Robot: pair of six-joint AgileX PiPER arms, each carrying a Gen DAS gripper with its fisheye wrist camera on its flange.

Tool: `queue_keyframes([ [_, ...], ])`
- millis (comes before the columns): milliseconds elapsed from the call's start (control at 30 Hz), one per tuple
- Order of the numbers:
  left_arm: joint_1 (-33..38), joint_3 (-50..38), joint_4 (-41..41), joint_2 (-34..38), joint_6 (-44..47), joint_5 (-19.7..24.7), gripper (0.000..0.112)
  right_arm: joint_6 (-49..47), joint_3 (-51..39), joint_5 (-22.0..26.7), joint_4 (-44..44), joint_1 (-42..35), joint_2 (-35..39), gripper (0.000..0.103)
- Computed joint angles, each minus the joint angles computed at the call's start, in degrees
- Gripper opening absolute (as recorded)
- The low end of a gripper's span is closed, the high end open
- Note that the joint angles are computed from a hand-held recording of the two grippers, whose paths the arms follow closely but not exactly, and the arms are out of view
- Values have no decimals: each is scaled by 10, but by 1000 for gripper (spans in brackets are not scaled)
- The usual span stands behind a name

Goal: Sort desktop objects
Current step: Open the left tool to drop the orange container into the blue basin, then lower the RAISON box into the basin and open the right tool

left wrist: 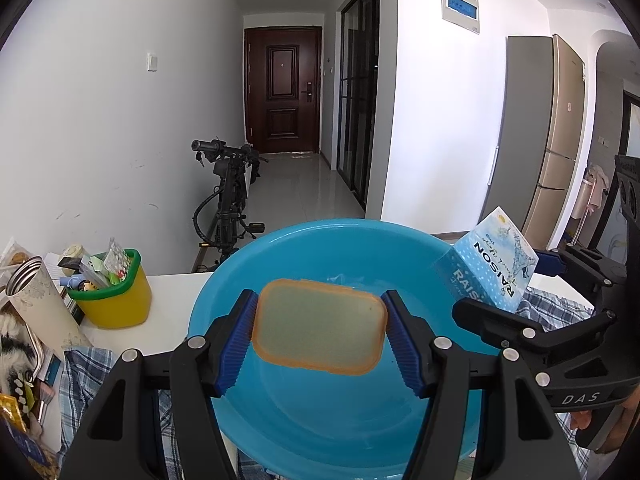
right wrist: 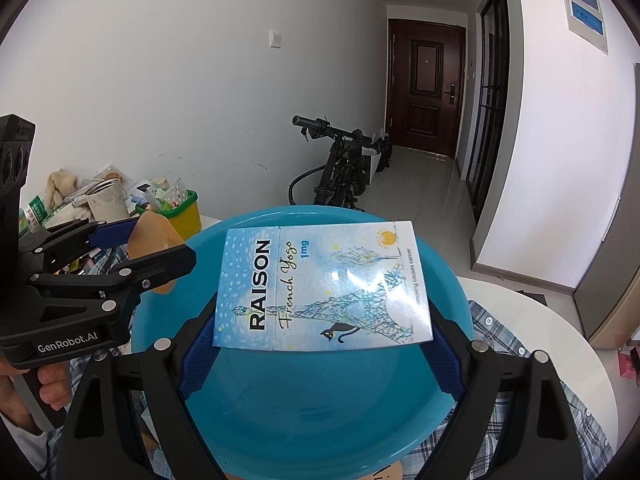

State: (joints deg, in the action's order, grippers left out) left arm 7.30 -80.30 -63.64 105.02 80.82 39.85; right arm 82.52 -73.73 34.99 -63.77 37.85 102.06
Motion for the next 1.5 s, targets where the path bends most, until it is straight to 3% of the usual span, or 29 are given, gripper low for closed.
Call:
queue_keyframes([
  [133,-1,8,-5,-5,12,-15,69,-8,-8,1,5,1,4,87],
  [167,-2,10,-2,-7,13,-21,76,-7,-9,2,5,2,5,87],
  [200,-6,16,-6,-10,19,-34,91,-6,-9,3,5,2,5,87],
  [233,-11,33,-26,-19,39,-70,99,-4,-7,0,4,1,4,87],
  [267,-14,39,-37,-22,48,-88,103,-3,-6,1,3,1,2,87],
  [333,-16,44,-46,-22,55,-109,103,-3,-5,3,3,1,1,87],
  [433,-8,29,-24,-11,32,-91,103,3,-3,2,-1,2,0,87],
  [1500,-15,37,-23,-20,35,-104,103,5,3,-4,1,6,-4,87],
])
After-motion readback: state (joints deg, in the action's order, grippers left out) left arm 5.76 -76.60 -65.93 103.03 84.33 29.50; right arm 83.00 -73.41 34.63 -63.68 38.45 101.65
